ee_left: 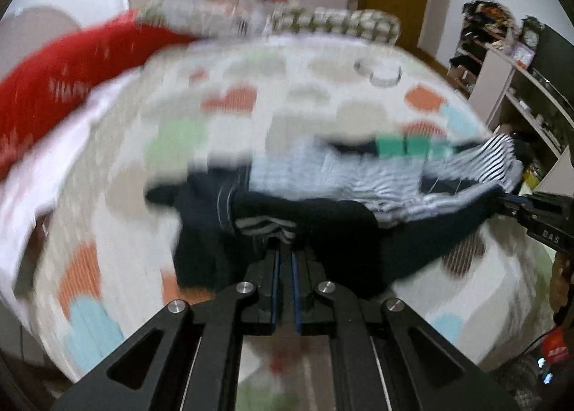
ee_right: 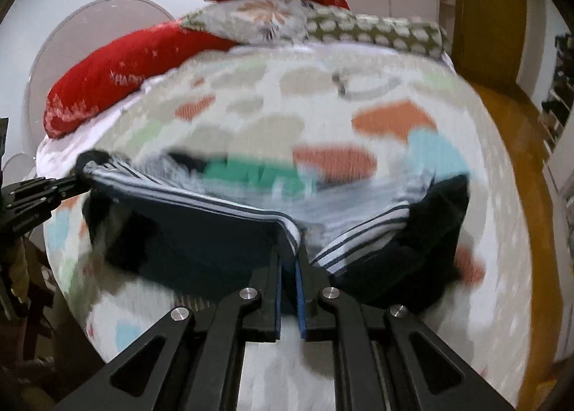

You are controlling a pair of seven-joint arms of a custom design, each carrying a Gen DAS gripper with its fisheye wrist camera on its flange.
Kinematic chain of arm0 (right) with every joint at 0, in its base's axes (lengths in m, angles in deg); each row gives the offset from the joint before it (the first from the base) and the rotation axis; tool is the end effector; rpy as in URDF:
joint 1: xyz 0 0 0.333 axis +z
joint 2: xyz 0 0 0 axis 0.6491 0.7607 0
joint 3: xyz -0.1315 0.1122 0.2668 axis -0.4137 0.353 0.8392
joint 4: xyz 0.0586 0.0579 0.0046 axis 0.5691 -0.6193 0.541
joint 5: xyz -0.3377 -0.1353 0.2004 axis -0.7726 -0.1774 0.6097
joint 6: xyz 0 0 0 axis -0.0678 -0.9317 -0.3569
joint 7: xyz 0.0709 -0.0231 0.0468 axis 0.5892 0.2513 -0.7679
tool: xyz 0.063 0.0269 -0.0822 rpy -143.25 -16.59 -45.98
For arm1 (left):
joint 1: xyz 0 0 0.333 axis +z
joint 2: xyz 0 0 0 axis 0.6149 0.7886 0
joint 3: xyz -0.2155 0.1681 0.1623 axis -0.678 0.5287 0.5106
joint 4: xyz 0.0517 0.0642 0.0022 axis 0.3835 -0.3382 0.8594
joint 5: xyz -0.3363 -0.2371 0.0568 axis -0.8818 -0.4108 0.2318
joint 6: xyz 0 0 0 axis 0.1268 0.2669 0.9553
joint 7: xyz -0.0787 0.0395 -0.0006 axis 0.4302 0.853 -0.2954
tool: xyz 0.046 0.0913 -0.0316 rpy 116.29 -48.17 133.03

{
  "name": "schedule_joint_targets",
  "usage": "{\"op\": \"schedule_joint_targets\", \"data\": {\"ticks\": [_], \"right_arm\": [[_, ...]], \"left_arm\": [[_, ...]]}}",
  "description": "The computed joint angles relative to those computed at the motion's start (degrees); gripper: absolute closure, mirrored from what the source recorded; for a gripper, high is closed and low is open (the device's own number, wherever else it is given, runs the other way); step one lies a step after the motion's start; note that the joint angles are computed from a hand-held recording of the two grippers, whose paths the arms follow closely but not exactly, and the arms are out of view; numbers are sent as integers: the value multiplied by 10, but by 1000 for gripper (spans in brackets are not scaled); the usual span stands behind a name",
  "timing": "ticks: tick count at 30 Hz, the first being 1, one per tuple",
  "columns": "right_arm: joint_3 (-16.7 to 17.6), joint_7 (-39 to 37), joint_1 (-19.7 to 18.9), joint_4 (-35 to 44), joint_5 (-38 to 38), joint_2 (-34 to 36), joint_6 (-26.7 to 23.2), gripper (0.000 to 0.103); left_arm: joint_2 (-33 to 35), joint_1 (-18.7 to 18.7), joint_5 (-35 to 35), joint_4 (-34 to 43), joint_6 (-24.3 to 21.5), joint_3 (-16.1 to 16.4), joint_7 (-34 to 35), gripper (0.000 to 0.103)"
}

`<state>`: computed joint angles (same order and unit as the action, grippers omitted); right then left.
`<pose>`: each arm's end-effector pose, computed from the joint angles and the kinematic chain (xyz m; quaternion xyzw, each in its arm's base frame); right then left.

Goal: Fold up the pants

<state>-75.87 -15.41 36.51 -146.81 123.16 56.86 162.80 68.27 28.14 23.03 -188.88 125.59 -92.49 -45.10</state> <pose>0.6764 0.0295 0.3058 -0.8384 0.4248 -0.0752 0.3331 0.5420 -0.1829 0.3102 -0.7464 0.5874 -0.2032 0.2377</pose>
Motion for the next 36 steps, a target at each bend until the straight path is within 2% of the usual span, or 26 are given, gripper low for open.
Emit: {"op": "schedule_joint_targets", "data": {"ticks": [2, 5, 6, 7, 8, 10, 12, 13, 14, 17, 19, 21, 22, 23, 26, 29, 30, 32, 33, 34, 36], "right_arm": [[-3, 1, -4, -33, 10, -8, 14, 85], [-3, -19, -29, -65, 59, -25, -3, 74], [-5, -28, -36, -74, 80, -33, -9, 70], [-10, -36, -40, -81, 101, -40, -7, 61], [-13, -48, -44, -85, 125, -45, -4, 55], [-25, -51, -48, -76, 162, -44, -4, 53], [-39, -19, -45, -51, 163, -30, -11, 51], [-42, -1, -45, -36, 161, -21, -14, 50], [-43, 16, -45, -18, 162, -9, -14, 46], [-36, 67, -39, 49, 154, 39, 1, 30], [-34, 129, -36, 92, 112, 74, -17, 30], [-36, 204, -30, 141, 51, 112, -57, 34], [-37, 229, -26, 160, 22, 125, -69, 65], [-37, 244, -25, 179, -3, 135, -82, 82], [-4, 236, -53, 192, 4, 132, -81, 85], [15, 221, -75, 191, 31, 122, -72, 86], [14, 222, -75, 190, 31, 124, -63, 86], [2, 246, -63, 194, 10, 136, -39, 86], [-10, 272, -49, 196, -12, 146, -19, 85], [-11, 285, -48, 200, -27, 155, -12, 77], [14, 268, -69, 191, -15, 159, 8, 70]], "left_arm": [[-2, 9, -60, -34, 20, -8, 16, 97], [-29, 11, -79, -84, 57, -1, -2, 97], [-47, 11, -68, -101, 67, 2, -19, 97], [-58, 13, -51, -109, 68, 1, -37, 97], [-82, 14, -7, -119, 62, 0, -79, 97], [-106, 29, 47, -123, 62, -12, -125, 97], [-118, 49, 110, -116, 77, -25, -188, 86], [-114, 61, 170, -102, 95, -30, -249, 83], [-106, 69, 199, -89, 106, -31, -275, 81], [-60, 77, 180, -39, 124, -26, -243, 81], [-33, 72, 184, -5, 115, -19, -235, 81], [4, 71, 89, 25, 97, -19, -128, 81], [19, 72, 31, 36, 75, -23, -74, 81], [35, 71, -15, 51, 44, -26, -35, 81], [54, 55, -57, 63, 6, -9, -14, 81], [65, 32, -59, 55, 12, 18, -34, 81], [70, 18, -46, 56, 6, 29, -45, 81], [75, -23, 25, 64, -33, 53, -99, 81], [76, -33, 44, 67, -57, 52, -108, 81], [77, -39, 53, 70, -82, 46, -105, 81], [76, -43, 56, 73, -121, 32, -84, 80]]}}
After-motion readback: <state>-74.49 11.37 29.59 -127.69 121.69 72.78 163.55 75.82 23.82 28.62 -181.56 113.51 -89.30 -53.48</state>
